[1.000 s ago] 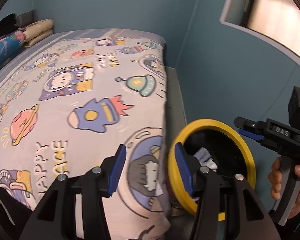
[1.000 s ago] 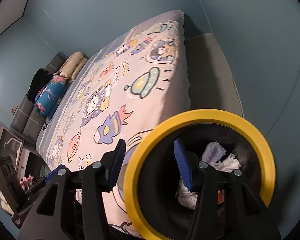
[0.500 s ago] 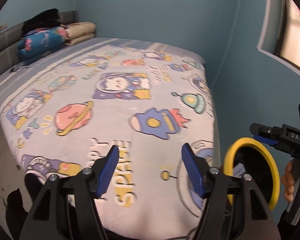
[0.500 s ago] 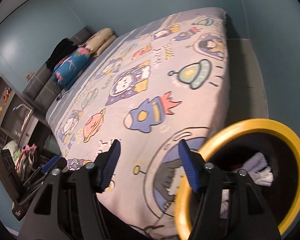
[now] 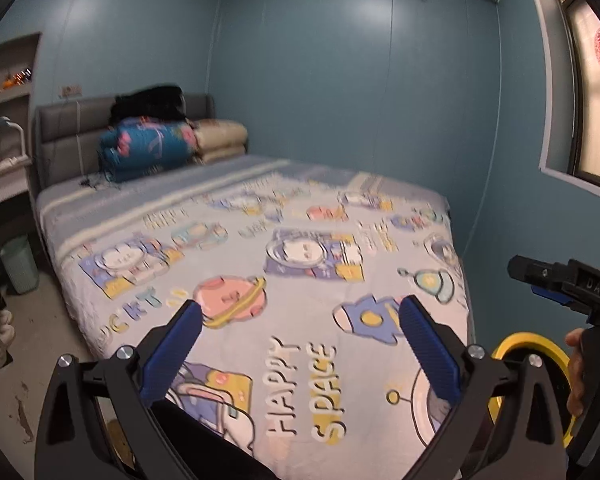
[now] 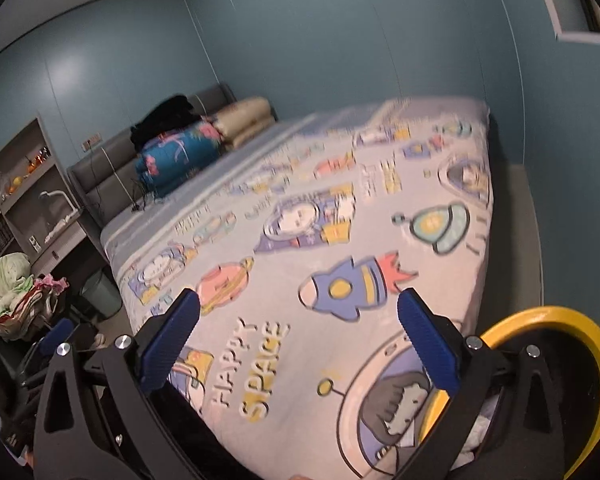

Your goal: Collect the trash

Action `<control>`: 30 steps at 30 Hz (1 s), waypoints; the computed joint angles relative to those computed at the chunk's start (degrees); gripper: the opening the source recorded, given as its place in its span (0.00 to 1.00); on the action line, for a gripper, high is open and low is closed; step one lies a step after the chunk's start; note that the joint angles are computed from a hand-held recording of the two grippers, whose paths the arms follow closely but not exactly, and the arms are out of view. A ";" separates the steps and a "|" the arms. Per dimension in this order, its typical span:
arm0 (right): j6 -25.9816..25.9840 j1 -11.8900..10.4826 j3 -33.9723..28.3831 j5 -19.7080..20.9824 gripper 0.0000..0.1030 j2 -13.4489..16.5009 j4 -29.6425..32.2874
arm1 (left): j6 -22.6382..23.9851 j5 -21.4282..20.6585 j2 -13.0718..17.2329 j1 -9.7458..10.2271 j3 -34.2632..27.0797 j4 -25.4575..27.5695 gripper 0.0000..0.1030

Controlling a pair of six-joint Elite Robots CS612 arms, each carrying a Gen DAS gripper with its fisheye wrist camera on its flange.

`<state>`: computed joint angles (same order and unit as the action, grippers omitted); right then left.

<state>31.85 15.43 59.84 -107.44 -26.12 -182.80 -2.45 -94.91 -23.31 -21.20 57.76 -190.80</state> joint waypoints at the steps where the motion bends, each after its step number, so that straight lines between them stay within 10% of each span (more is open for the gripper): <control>1: -0.42 0.30 -0.20 -1.24 0.92 0.02 0.07 | 0.02 0.66 -0.42 -0.05 1.01 -1.99 0.92; 15: -5.75 4.29 -1.57 -17.79 0.92 1.64 -7.62 | -2.09 2.05 -4.64 -0.58 9.86 -15.11 0.92; 30: -5.36 4.53 -0.47 -17.81 0.92 1.37 -8.91 | -2.29 1.72 -4.79 -0.72 10.54 -16.16 0.92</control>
